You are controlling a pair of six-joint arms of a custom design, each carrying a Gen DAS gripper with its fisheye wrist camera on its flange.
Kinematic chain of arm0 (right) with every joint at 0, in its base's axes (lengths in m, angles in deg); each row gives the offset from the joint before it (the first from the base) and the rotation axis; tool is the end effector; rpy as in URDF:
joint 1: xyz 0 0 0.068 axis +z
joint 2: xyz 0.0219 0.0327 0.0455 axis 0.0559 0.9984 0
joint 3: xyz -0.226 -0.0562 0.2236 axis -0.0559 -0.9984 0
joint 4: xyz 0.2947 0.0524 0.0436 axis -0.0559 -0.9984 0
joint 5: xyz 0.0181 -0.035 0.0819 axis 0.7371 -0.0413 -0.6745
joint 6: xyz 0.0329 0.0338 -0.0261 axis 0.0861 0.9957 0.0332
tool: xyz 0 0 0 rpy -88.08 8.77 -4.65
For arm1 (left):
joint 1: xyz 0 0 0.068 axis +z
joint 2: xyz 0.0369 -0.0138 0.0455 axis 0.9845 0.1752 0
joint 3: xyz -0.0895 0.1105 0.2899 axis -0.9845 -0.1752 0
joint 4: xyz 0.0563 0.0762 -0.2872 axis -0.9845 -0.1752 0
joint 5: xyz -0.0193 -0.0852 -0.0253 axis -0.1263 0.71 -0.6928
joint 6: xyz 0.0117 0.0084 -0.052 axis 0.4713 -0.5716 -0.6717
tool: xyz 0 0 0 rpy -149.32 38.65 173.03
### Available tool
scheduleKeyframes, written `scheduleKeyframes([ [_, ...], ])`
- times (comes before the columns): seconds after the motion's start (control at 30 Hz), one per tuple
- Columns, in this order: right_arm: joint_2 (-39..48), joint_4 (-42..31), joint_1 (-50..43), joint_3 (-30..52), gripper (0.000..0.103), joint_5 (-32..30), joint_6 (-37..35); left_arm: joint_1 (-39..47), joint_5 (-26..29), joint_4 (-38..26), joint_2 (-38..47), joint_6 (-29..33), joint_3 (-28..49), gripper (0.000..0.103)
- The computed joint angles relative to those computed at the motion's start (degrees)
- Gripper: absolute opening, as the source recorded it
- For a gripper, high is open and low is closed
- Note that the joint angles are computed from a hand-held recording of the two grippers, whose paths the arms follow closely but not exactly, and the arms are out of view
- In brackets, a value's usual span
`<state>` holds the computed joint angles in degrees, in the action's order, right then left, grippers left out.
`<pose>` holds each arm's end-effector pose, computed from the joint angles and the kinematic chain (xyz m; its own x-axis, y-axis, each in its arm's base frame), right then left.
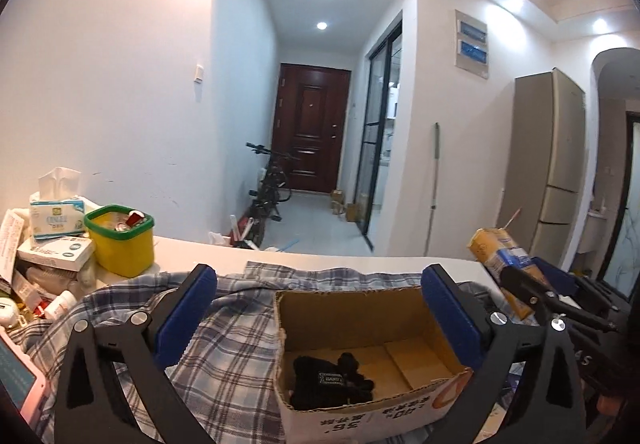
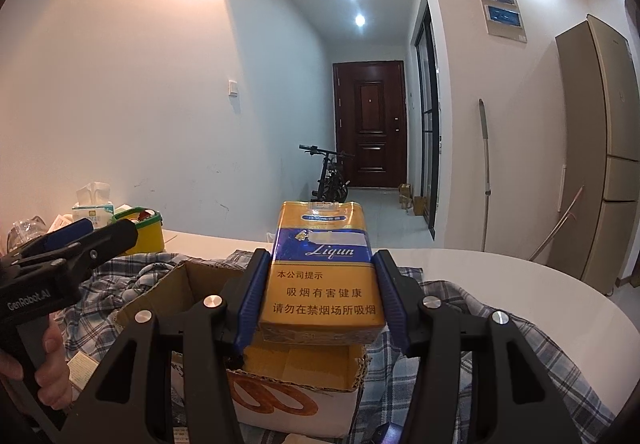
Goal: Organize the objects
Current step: 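Lower the Liqun pack into the box and open the right tool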
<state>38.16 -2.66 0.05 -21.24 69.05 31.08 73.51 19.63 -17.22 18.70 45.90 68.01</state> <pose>0.2736 -0.0039 0.1713 -0.2379 -0.0299 -0.9708 -0.2636 0.9640 0.0350 0.2751 -0.0298 0.1647 -0.2500 -0.1011 -0.9629 0.0511 0.9918 -0.1174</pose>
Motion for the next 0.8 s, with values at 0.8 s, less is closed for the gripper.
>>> scheduleKeyframes([
  [0.8, 7.81, -9.79, 2.07, 5.80, 0.053, 0.42, -0.07, -1.11, -2.56, -3.11, 1.04, 1.38, 0.87, 0.103],
])
